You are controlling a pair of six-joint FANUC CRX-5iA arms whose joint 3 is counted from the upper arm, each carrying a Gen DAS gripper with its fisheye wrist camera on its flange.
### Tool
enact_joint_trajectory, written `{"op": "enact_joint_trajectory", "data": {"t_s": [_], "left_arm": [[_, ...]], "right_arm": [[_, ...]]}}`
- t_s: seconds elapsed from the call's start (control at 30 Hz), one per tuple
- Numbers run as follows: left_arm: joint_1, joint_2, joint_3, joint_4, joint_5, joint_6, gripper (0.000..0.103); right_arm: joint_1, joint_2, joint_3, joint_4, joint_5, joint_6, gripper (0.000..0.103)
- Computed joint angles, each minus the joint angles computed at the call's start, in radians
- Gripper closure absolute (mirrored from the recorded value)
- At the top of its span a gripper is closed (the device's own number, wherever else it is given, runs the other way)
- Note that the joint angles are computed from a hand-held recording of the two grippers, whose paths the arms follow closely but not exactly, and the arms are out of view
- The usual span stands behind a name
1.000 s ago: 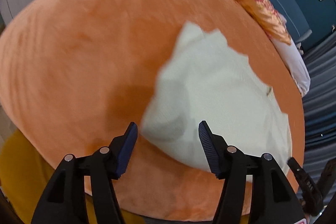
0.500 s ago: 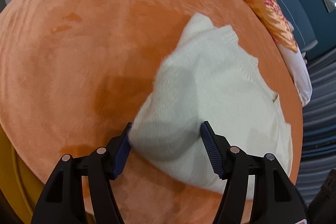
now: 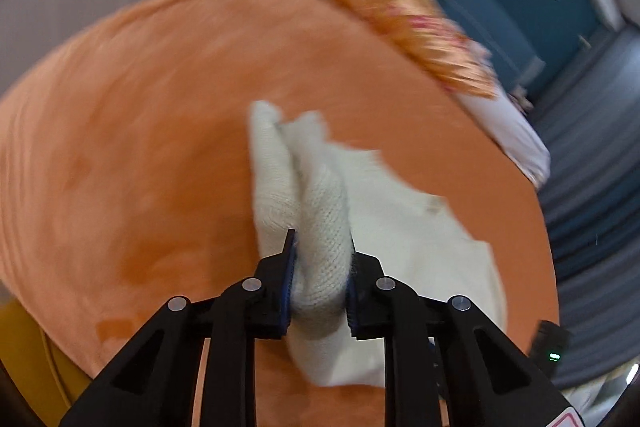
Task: Fold small clothes
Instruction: 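Fold the held side edge over the body with the left gripper, release, then grasp the opposite side edge with the right gripper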
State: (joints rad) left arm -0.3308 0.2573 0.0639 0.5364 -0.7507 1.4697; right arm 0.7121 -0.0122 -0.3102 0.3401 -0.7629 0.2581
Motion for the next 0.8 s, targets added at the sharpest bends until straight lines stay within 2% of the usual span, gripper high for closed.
{"op": "enact_joint_trajectory", "data": {"t_s": [0.13, 0.2, 0.27, 0.33, 0.47, 0.5, 0.57, 0.6, 0.67, 0.7, 0.77, 0.8], "left_arm": [[-0.113, 0.026, 0.097, 0.0, -0.004, -0.09, 0.09], [-0.17, 0.067, 0.156, -0.01, -0.024, -0.115, 0.09], [-0.233, 0.13, 0.234, -0.037, -0.06, -0.119, 0.091], [-0.293, 0.218, 0.326, -0.067, -0.127, -0.106, 0.091], [-0.378, 0.367, 0.474, -0.213, -0.265, -0.018, 0.092], [-0.395, 0.378, 0.473, -0.26, -0.267, 0.006, 0.092], [-0.41, 0.344, 0.426, -0.3, -0.208, 0.004, 0.092], [-0.412, 0.328, 0.418, -0.316, -0.203, 0.008, 0.09], [-0.403, 0.29, 0.386, -0.307, -0.197, -0.006, 0.086], [-0.395, 0.256, 0.342, -0.277, -0.177, -0.026, 0.085], [-0.359, 0.181, 0.226, -0.171, -0.126, -0.111, 0.074], [-0.348, 0.152, 0.186, -0.158, -0.109, -0.124, 0.059]], "right_arm": [[0.039, -0.158, -0.169, 0.144, 0.054, -0.194, 0.082], [0.055, -0.238, -0.244, 0.2, 0.036, -0.279, 0.082], [0.073, -0.308, -0.303, 0.237, -0.019, -0.349, 0.081], [0.098, -0.399, -0.37, 0.256, -0.096, -0.429, 0.081], [0.142, -0.537, -0.455, 0.266, -0.219, -0.541, 0.081], [0.153, -0.568, -0.469, 0.264, -0.25, -0.559, 0.081], [0.157, -0.606, -0.484, 0.269, -0.269, -0.569, 0.081], [0.153, -0.611, -0.484, 0.274, -0.265, -0.567, 0.08], [0.107, -0.602, -0.476, 0.293, -0.189, -0.536, 0.064], [0.08, -0.601, -0.472, 0.295, -0.149, -0.513, 0.06], [0.007, -0.56, -0.449, 0.288, -0.027, -0.455, 0.044], [-0.039, -0.525, -0.428, 0.265, 0.059, -0.41, 0.04]]}}
